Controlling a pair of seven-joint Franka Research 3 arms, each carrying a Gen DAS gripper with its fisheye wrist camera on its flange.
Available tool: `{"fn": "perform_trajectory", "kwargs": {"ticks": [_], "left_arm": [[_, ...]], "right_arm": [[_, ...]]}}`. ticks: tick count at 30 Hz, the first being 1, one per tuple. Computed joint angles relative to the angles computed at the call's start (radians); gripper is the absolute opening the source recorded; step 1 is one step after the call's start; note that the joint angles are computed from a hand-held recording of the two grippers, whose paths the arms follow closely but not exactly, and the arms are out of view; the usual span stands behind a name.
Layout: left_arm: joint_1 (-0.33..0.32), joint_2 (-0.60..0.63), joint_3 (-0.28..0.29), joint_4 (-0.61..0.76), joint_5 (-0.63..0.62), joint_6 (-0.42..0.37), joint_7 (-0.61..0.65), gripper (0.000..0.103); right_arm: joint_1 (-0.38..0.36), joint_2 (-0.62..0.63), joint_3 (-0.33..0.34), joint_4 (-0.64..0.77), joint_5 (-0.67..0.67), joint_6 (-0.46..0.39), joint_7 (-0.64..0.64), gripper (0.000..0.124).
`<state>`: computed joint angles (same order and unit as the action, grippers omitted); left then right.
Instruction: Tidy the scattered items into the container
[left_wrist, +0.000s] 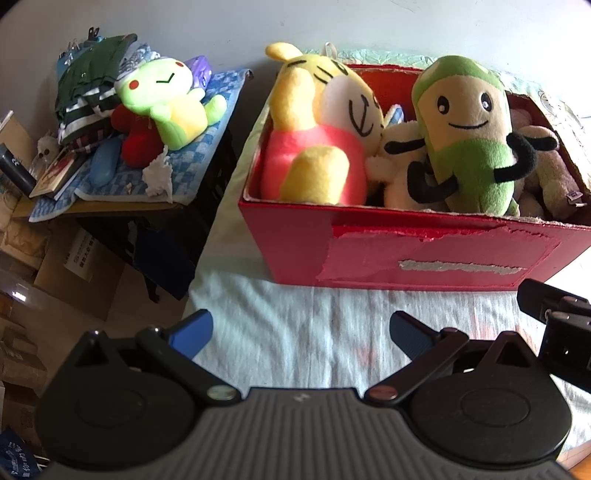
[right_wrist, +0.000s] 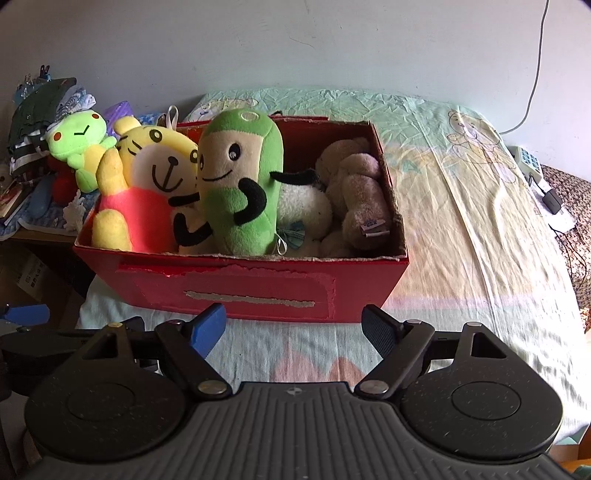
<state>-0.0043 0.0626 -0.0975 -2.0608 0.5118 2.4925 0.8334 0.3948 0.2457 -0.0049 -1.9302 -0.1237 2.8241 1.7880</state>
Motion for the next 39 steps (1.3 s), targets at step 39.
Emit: {"fn": "perform_trajectory", "kwargs": {"ticks": [39], "left_arm": [[-0.031,0.227,0.003,0.419,-0.086,-0.114,0.198,0.102]], "right_arm": [[-0.074,0.190,-0.019,0.381,0.117,-0.225,-0.079,0.083]]}}
